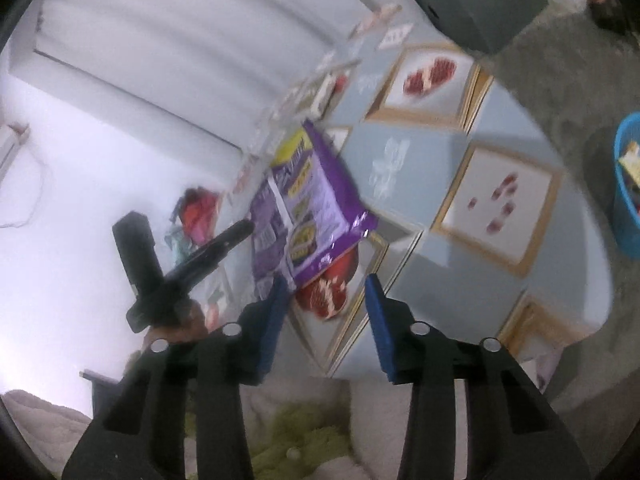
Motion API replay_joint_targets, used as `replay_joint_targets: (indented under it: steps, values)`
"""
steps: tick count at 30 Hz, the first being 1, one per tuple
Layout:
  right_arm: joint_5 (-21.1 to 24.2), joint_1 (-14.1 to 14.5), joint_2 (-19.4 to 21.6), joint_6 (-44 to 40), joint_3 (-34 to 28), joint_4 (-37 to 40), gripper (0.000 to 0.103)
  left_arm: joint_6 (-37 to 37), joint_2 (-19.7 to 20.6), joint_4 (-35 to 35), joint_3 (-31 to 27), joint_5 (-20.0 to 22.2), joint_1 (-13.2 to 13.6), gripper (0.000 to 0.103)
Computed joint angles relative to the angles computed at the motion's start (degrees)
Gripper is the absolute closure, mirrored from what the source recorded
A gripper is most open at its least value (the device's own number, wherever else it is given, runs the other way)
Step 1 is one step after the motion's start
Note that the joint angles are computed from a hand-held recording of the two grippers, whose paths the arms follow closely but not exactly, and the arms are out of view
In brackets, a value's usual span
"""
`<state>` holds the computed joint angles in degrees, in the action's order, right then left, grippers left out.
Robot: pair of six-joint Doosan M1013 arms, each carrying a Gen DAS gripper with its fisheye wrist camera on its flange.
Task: Collect trash
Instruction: 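Move both tools back to the table toward the purple snack bags, then grasp a purple snack bag with the right tool while the left tool grasps a gold tissue pack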
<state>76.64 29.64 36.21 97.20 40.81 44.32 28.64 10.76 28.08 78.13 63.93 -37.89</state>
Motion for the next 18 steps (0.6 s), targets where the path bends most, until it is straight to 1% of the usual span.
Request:
replay_joint_targets:
  steps: [2, 4, 7, 9, 12, 13, 17, 18]
  values:
    - [0.4, 0.6, -0.1, 1.4, -0.1, -1.6, 0.067, 0.9, 0.0, -2.6, 0.7, -0.5, 0.5, 0.077]
    - [0.8, 1.2, 0.5, 3.3, -1.0, -2.8, 0.067, 0.5, -0.5, -3.9, 2.0, -2.5, 0.8, 0.079]
    - [2.6, 1.6, 1.6, 6.2, -2.7, -3.6, 0.068, 0.1, -1.3, -4.8, 3.1, -4.6, 1.2, 0.079]
    - [3.9, 2.1, 2.7, 7.9, -4.4, -4.7, 0.068, -0.4, -2.0, -6.2, 4.2, -6.8, 1.7, 0.079]
    - [4.0, 2.3, 3.6, 10.0, -5.1, -3.3, 0.07, -0.8, -2.8, -7.9, 5.3, -9.5, 2.4, 0.079]
    - [3.9, 2.3, 3.2, 10.1, -4.5, -2.9, 0.072, -0.8, -3.0, -8.2, 5.6, -10.2, 2.5, 0.079]
    - [3.8, 2.5, 4.0, 11.1, -5.0, -1.9, 0.08, -0.6, -3.4, -8.7, 6.3, -11.6, 2.6, 0.079]
    - [3.6, 2.6, 4.4, 11.5, -5.2, -1.2, 0.081, -0.5, -3.5, -9.1, 6.5, -12.1, 2.7, 0.079]
